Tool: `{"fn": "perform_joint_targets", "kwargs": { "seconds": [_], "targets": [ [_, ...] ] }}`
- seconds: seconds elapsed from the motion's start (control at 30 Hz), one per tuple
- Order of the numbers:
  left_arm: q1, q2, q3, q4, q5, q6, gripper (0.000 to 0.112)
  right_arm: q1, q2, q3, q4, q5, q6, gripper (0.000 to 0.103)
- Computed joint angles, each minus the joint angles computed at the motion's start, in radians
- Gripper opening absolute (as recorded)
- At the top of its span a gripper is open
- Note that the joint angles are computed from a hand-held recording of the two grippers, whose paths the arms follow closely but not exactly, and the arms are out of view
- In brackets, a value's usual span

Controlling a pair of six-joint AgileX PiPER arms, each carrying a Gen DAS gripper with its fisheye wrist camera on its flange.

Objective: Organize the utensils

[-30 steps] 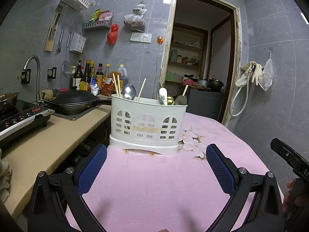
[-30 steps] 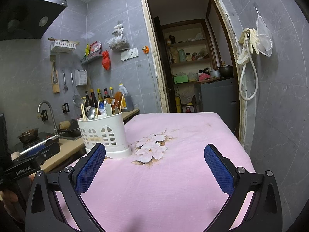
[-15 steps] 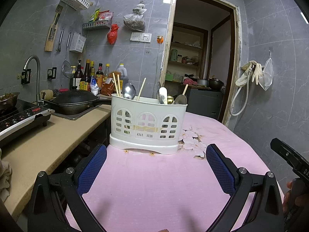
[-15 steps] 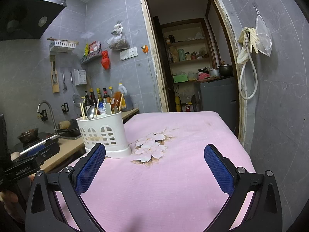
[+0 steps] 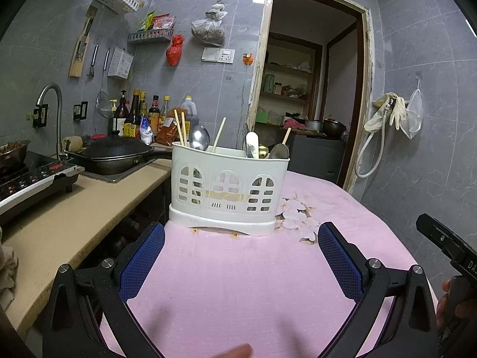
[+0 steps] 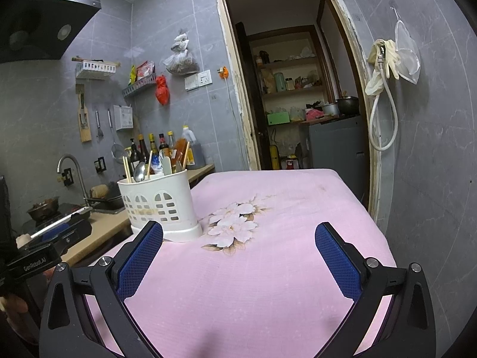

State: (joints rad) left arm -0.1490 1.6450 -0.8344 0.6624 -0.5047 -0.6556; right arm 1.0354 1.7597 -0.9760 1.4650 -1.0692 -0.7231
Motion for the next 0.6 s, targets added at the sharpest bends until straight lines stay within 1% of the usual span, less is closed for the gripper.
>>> {"fn": "perform_joint_targets", "kwargs": {
  "seconds": [0.1,0.27,0.6],
  "targets": [
    [-0.006,-0.002,0.003,-0.041,0.010,0.045,0.101,-0.003,-0.001,0.001,-0.003,0.000,-0.002,0.103],
    [-0.008,0.003,-0.001,-0.058,0.023,0.072,0.101,-0.003,-0.002,0.001,-0.002,0.002,-0.002,0.103],
    [0.000,0.012,-0.011,-0.049,0.031,0.068,0.101,-0.004,-0.002,-0.001,0.001,0.004,-0.006,0.103]
  ]
}}
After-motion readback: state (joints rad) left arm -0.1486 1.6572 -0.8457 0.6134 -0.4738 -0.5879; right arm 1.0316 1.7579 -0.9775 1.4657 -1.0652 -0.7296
